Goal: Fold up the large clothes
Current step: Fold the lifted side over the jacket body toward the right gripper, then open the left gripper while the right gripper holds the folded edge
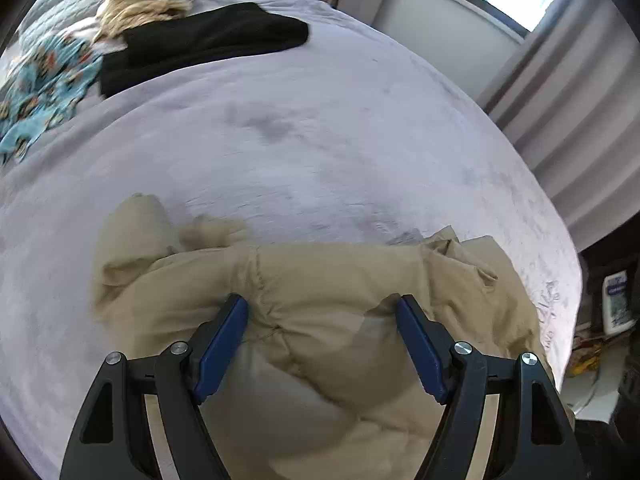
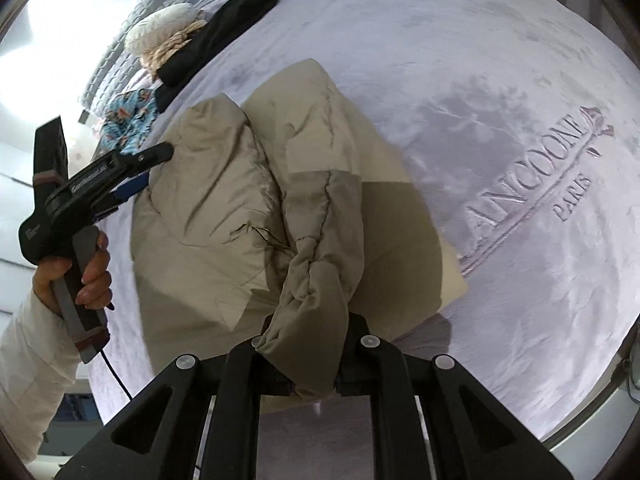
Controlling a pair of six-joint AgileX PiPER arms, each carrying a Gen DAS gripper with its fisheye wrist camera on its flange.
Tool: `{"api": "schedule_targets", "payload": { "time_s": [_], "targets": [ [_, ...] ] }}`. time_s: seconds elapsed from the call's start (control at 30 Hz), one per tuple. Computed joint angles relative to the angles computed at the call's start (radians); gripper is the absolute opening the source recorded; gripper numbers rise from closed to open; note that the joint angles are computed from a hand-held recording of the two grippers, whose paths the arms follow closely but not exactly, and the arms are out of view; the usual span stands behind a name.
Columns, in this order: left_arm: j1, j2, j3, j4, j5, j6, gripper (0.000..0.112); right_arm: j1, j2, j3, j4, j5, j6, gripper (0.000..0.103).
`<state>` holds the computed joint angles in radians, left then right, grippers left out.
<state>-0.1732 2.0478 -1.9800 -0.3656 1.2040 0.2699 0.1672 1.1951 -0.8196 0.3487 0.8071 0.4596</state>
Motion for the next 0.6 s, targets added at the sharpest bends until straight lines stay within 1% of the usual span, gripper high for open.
{"api": "schedule_targets", "payload": {
  "time_s": [0.03,0.1,0.17,0.23,0.3,0.33,0.4,0.43,0.5,0.57,0.6],
  "targets": [
    [-0.034,0.01,0.011,0.016,-0.032,-0.018,0.077,-0.022,0.011,0.016,0.017,-0.017,-0.027,0.013],
    [-0.082,0.036,0.01,0.042,-0.066,-0.059,0.077,-0.092,0.014,0.069,0.094,-0.037,-0.111,0.013],
    [-0.111,0.066,-0.017,0.061,-0.068,-0.087,0.077,-0.174,0.021,0.131,0.199,-0.06,-0.233,0.014],
    [-0.132,0.084,-0.029,0.085,-0.075,-0.102,0.077,-0.227,0.048,0.162,0.286,-0.074,-0.346,0.014],
    [-0.143,0.1,-0.041,0.108,-0.072,-0.115,0.077,-0.29,0.08,0.172,0.386,-0.046,-0.46,0.014],
    [-0.144,0.103,-0.04,0.112,-0.073,-0.118,0.077,-0.329,0.091,0.158,0.414,0.001,-0.489,0.016],
    [-0.139,0.106,-0.038,0.112,-0.075,-0.122,0.077,-0.379,0.071,0.118,0.365,0.073,-0.462,0.021],
    [-0.138,0.108,-0.04,0.113,-0.073,-0.124,0.077,-0.388,0.045,0.099,0.314,0.096,-0.436,0.022],
    [-0.138,0.113,-0.045,0.116,-0.071,-0.124,0.078,-0.393,-0.03,0.018,0.166,0.144,-0.364,0.023],
    [-0.138,0.11,-0.041,0.118,-0.073,-0.124,0.079,-0.395,-0.041,-0.058,0.094,0.162,-0.344,0.023],
    [-0.138,0.11,-0.04,0.119,-0.073,-0.125,0.079,-0.407,-0.029,-0.099,0.095,0.175,-0.366,0.023]
  ]
}}
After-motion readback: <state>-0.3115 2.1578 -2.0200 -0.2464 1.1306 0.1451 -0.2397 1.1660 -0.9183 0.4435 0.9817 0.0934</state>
